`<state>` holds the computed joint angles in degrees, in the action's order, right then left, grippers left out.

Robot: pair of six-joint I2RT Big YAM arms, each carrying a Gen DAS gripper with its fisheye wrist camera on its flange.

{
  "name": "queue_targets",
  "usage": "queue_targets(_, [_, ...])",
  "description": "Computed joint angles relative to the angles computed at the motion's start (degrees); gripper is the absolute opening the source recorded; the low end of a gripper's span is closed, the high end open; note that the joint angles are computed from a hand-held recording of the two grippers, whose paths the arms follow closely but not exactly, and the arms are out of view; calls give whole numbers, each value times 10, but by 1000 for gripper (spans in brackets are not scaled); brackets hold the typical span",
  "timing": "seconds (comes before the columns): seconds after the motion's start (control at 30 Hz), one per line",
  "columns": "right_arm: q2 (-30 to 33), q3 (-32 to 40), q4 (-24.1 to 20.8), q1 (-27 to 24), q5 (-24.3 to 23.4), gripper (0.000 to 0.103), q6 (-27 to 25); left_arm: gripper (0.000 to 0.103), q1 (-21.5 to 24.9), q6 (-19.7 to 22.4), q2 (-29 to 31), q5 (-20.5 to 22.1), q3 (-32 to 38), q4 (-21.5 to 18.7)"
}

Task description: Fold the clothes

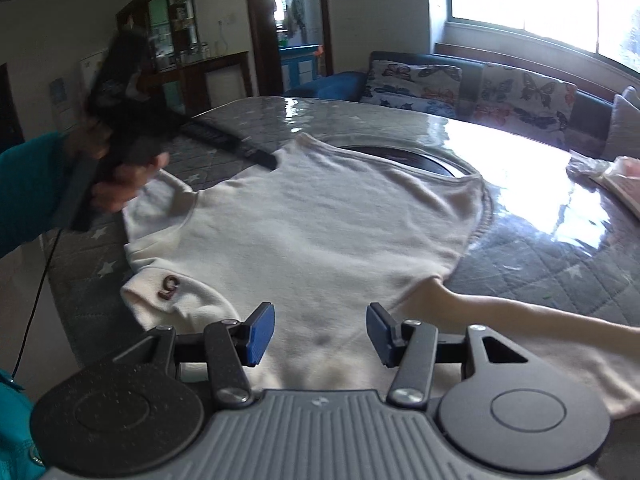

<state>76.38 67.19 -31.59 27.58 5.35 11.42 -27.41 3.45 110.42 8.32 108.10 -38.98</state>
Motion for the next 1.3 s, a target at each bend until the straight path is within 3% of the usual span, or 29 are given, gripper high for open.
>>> queue_targets(0.13, [-5,-7,-1,-5,3,52,15,67,-12,12,-45,-2,-75,18])
queue_targets(0.27, [-1,-9,-14,4,20,52,-2,67,-25,18,-77,-11,-130,37])
queue_targets(0.6, [-11,-24,-23,11,44,52,-15,73,-48,40,-123,-55,-223,99])
queue_targets(0.93, [-2,-7,10,-19,38,52,-32,76,-46,37,-125,-45,-218,97])
queue_targets(1.13, [30,5,14,-48,22,52,-11,76,-46,31,-123,-44,-214,90])
queue_targets(1.3, [11,-14,23,-51,19,53,12,81,-45,7,-112,-35,-188,63])
